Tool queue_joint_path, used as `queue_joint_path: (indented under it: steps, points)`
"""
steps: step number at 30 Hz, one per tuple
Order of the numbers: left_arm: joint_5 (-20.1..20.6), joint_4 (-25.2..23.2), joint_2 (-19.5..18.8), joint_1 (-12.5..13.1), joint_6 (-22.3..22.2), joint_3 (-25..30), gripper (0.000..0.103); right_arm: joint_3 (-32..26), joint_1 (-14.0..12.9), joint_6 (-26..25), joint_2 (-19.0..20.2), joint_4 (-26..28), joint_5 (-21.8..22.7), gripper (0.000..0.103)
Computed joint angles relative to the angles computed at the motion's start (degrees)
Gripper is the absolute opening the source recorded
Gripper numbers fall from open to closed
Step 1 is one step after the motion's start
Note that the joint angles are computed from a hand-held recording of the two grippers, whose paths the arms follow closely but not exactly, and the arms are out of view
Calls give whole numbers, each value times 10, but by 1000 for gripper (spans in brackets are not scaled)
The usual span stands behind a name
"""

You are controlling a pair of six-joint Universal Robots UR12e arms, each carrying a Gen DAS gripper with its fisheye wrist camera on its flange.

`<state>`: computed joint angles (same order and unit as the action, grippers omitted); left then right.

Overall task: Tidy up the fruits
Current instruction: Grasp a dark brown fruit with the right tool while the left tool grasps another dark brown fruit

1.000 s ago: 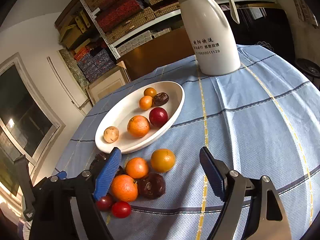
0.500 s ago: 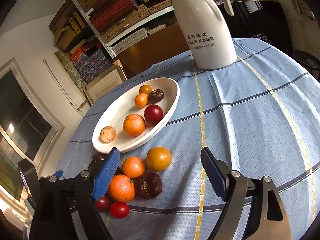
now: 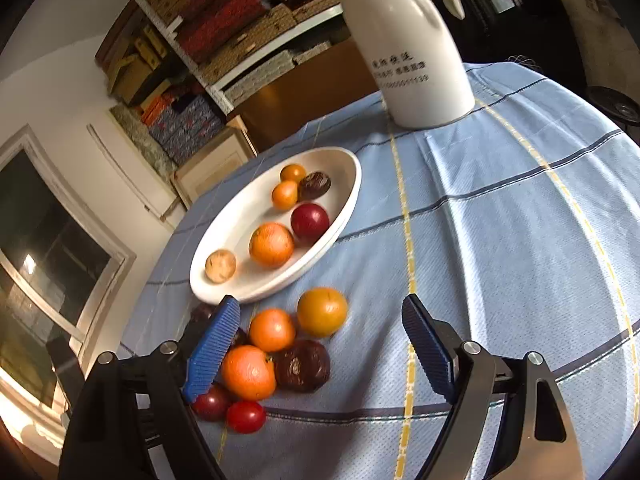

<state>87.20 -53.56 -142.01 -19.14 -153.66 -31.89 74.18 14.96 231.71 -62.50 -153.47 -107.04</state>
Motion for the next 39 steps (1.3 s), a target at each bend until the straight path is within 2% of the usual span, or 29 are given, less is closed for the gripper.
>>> queue_joint_path:
  steps: [4,8,10,11,14,17,21,22,24,28,29,32,36,39]
  points:
    - [0,-27,-11,-1,2,23,99,-9,2,-18,4,20,8,84]
    - [-46,-102,-34,10,-35,77,99,-1,1,-23,2,6,38,84]
    - [-88,-171,-60,20,-68,135,99,3,1,-30,2,-11,58,84]
    - [-94,-177,-64,21,-73,143,99,4,1,-35,3,-20,71,83]
    - [-79,-162,-57,19,-73,127,99,0,0,-50,8,-29,106,74]
    - [-81,-162,-57,19,-74,126,99,-8,1,-42,9,5,84,70]
    - [-81,-158,-53,19,-74,118,99,-14,-2,-18,10,56,80,46]
    - [-81,-158,-52,19,-74,118,99,-17,-2,-21,12,69,76,44]
    - [-81,-159,-53,19,-74,120,99,-31,4,-39,17,100,52,43]
    - [-81,-160,-54,19,-74,120,99,-80,29,-132,41,166,-40,43]
    - [-81,-160,-54,19,-74,120,99,-89,33,-151,46,173,-48,43]
    - [-80,-159,-54,19,-74,120,99,-103,32,-187,53,188,-23,43]
    - [-80,-159,-54,19,-74,120,99,-92,20,-156,49,170,16,43]
    - [-81,-161,-55,19,-74,123,99,-88,16,-136,49,153,26,37]
